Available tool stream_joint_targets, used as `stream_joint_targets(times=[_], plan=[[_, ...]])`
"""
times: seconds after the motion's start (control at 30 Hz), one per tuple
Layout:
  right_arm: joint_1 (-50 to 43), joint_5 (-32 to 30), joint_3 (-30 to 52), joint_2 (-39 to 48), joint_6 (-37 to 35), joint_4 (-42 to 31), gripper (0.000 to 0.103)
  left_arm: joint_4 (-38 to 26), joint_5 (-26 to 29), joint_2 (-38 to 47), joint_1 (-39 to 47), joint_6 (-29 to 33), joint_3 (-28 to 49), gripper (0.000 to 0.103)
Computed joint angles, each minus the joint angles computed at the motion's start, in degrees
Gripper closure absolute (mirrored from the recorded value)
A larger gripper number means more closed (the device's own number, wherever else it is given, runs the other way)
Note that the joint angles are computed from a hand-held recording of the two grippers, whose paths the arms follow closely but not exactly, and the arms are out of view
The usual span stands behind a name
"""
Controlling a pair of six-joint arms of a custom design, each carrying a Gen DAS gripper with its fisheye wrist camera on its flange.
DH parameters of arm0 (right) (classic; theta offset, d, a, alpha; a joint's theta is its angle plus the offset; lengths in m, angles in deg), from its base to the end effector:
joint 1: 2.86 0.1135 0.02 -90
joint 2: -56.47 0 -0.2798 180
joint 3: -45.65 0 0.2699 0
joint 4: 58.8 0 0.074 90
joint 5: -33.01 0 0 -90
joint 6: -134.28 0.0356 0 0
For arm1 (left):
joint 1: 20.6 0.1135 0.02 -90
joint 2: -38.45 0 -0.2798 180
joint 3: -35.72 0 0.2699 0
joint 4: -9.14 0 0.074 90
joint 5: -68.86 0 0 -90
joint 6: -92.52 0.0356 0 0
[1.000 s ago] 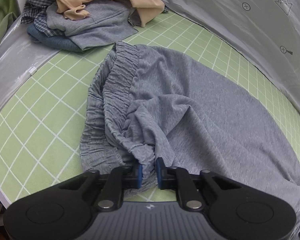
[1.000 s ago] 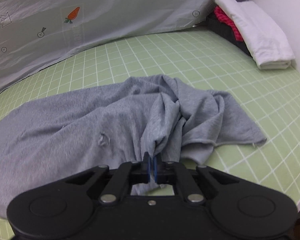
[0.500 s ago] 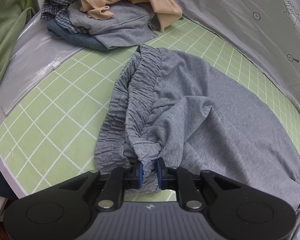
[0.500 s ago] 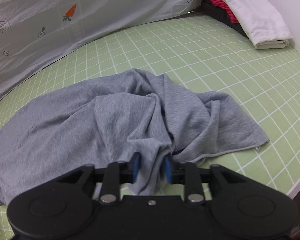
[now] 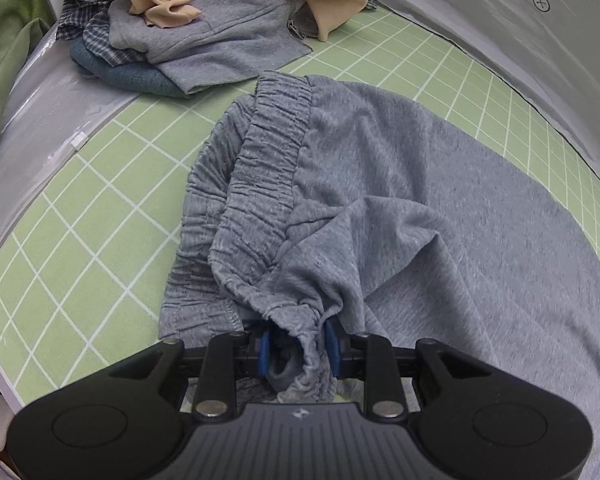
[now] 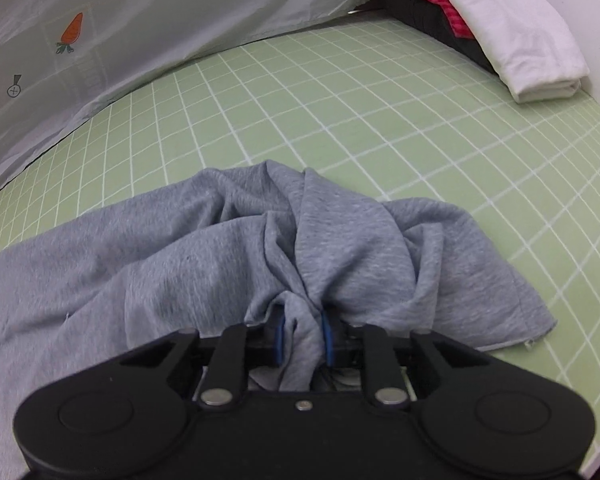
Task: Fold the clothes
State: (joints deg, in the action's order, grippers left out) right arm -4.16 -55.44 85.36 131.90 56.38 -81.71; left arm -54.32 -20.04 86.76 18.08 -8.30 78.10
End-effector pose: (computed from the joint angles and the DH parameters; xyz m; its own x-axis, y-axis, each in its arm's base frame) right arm 0.2257 -0.0061 0.1332 -0.8269 0.2284 -0.5138 0.2149 0.9728 0.0865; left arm 0.1105 0.0875 0.1920 -0.6014 -0.7219 -0.3424 -0.7457 0.6610 -0.0837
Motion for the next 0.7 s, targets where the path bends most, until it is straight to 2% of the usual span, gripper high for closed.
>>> stream_joint_targets(times=[0.1, 0.27, 0.37, 0.43, 0.53, 0.57, 0.63, 0.7], plan=[[-0.09, 1.05, 8.91, 12.34, -1.69, 4.52, 0.085, 3.5, -3.1, 4.79, -4.83, -4.24, 1.4, 0.073], [2.68, 1.82, 27.54, 30.91, -5.1, 7.15, 0.085, 9.41, -4.91, 11.81, -9.97, -9.61, 3.45, 0.073], [5.15, 3.06, 36.66, 38.38, -8.89, 7.32, 0.085, 12.89, -6.43, 14.67, -13.33, -11.96, 3.69, 0.072], [5.75, 2.76, 39.5, 39.85, -8.39, 6.24, 0.085, 14.03, -6.71, 15.96, -14.01, -12.74, 4.09, 0.073], [5.78, 2.95, 34.48, 35.98, -6.69, 8.53, 0.088, 15.06, -4.4, 14.57, -11.96, -12.68, 2.92, 0.079], [5.64, 3.35, 31.01, 33.55, -6.22, 10.33, 0.09, 15.3, -3.17, 13.38, -10.78, -12.23, 2.17, 0.091], [4.59, 3.78, 22.09, 26.7, -5.27, 14.19, 0.091, 14.75, -1.09, 10.8, -8.36, -11.37, 1.19, 0.092], [2.91, 3.46, 14.52, 18.57, -4.51, 14.53, 0.092, 12.89, 0.39, 7.33, -5.81, -10.21, 0.68, 0.093]])
